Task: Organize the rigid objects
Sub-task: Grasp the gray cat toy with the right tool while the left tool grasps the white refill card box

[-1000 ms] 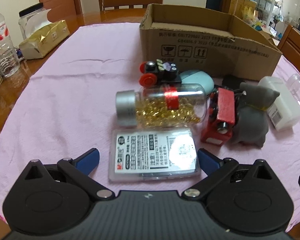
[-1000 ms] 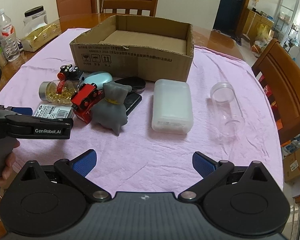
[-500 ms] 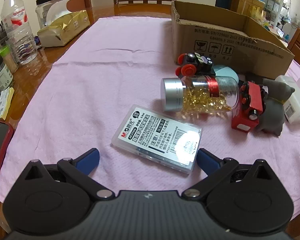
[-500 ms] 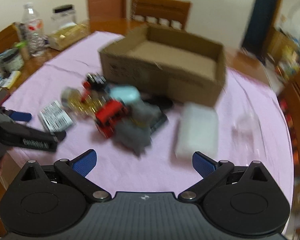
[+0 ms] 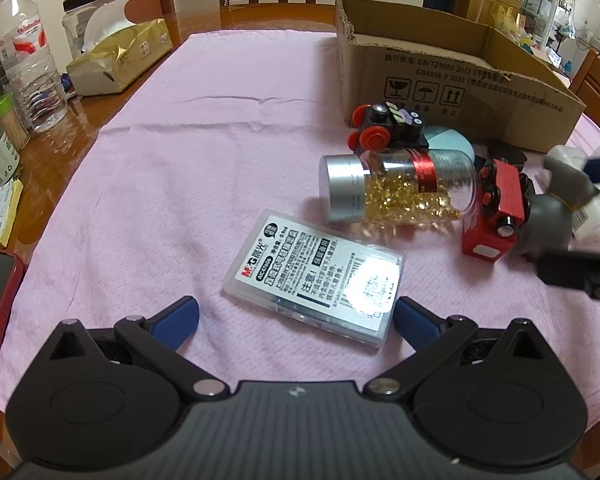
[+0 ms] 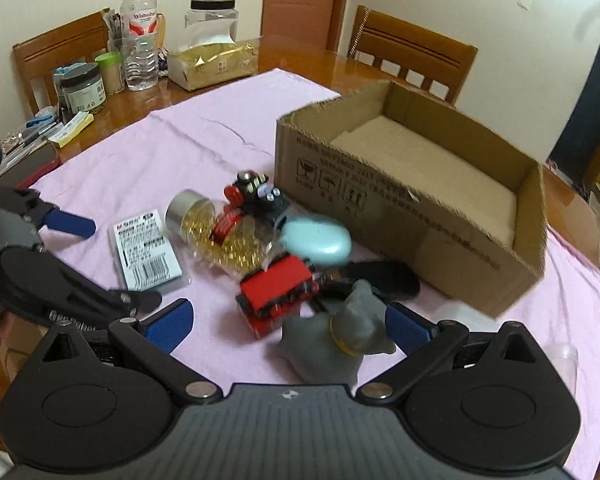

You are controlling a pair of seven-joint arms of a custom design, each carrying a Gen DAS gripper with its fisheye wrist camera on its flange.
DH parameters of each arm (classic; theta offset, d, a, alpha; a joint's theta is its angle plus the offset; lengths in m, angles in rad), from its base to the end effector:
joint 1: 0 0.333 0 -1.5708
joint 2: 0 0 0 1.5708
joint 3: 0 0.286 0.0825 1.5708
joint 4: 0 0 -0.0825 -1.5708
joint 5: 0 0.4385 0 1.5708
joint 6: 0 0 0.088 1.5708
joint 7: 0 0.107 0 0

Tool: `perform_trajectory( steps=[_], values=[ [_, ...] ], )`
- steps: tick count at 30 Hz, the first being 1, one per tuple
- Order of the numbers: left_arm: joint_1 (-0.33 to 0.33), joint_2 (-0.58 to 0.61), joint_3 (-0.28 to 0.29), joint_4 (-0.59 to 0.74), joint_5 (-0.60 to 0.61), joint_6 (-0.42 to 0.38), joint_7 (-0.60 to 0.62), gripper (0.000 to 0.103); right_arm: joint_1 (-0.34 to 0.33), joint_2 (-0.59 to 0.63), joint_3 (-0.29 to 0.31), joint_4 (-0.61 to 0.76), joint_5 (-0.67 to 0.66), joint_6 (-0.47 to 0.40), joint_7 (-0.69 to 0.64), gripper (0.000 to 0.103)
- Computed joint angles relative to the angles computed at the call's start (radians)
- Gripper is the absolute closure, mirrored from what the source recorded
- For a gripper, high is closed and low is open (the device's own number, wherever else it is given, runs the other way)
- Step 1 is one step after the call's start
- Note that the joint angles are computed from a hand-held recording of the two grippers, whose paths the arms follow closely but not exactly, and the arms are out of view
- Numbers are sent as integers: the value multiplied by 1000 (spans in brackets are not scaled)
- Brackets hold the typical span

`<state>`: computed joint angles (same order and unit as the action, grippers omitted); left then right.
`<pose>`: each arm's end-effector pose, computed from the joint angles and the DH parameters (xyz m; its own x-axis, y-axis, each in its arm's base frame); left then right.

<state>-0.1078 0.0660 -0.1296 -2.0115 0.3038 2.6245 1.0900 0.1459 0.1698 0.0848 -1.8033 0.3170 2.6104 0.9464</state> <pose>0.6351 -0.1599 0.4261 0.0232 -0.9997 0.0009 -0.8350 -0.0199 -0.5499 0.6830 0.1506 0.4708 0.5629 -0.8228 0.0790 -0.6161 -0.4813 -0.6236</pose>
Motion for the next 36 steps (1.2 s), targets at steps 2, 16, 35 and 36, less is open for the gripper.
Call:
perform_trajectory(
  steps=[2, 16, 35, 36],
  values=[
    [1, 1, 0, 3, -7, -4, 10, 0, 1, -37, -9, -42, -18, 3, 27, 0],
    [7, -4, -1, -9, -41, 22, 88, 0, 18, -154, -65, -232, -133, -42, 364, 0],
    [39, 47, -14, 54, -365, 32, 607, 14, 32, -174, -63, -297, -384, 32, 734, 0],
    [40, 45, -16, 57, -384, 21, 635, 14, 33, -172, -62, -293, -405, 25, 768, 0]
  ],
)
